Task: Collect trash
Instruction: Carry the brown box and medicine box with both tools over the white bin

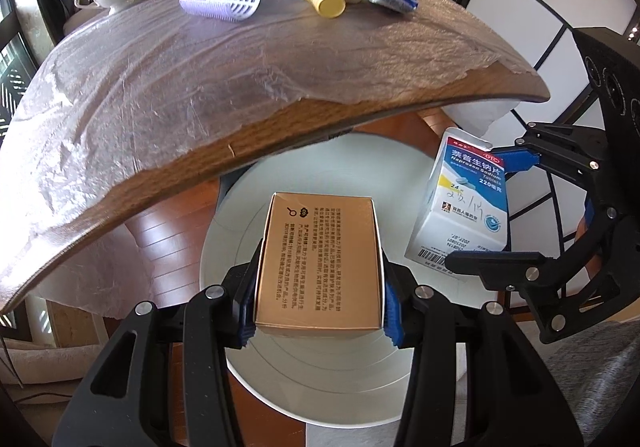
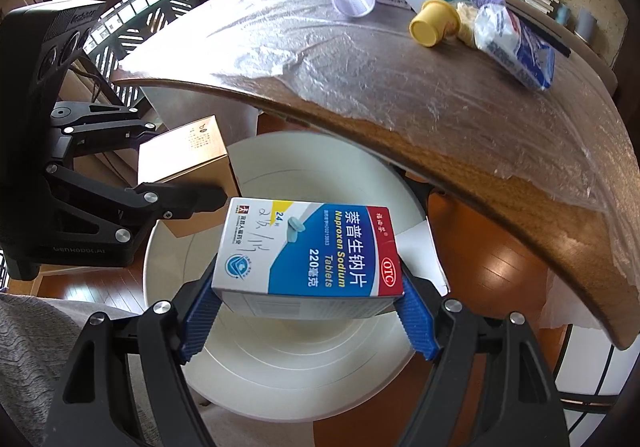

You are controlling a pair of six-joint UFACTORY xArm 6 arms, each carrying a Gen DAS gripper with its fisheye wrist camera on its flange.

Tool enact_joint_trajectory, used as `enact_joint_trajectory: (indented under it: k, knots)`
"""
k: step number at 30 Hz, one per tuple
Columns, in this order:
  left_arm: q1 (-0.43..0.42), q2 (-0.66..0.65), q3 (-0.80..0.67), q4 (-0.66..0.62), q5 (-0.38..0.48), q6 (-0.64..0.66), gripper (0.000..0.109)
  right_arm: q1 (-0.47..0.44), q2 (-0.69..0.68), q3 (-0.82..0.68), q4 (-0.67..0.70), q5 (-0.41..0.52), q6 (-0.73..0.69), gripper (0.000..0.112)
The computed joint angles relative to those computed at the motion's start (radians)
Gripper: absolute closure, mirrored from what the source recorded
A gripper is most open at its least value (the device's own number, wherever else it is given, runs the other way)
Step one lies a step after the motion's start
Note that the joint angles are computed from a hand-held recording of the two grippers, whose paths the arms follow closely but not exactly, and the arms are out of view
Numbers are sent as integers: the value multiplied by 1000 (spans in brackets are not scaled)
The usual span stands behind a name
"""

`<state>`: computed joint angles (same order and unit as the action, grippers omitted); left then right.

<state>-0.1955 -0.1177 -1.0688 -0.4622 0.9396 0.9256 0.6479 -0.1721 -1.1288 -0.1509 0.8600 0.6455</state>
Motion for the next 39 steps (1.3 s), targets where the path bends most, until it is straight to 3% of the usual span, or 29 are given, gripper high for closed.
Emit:
enact_joint_trajectory:
  k: [39]
  knots:
    - [-83,88,58,122,-120,-94,59,-41,115,-37,62,27,-43,35]
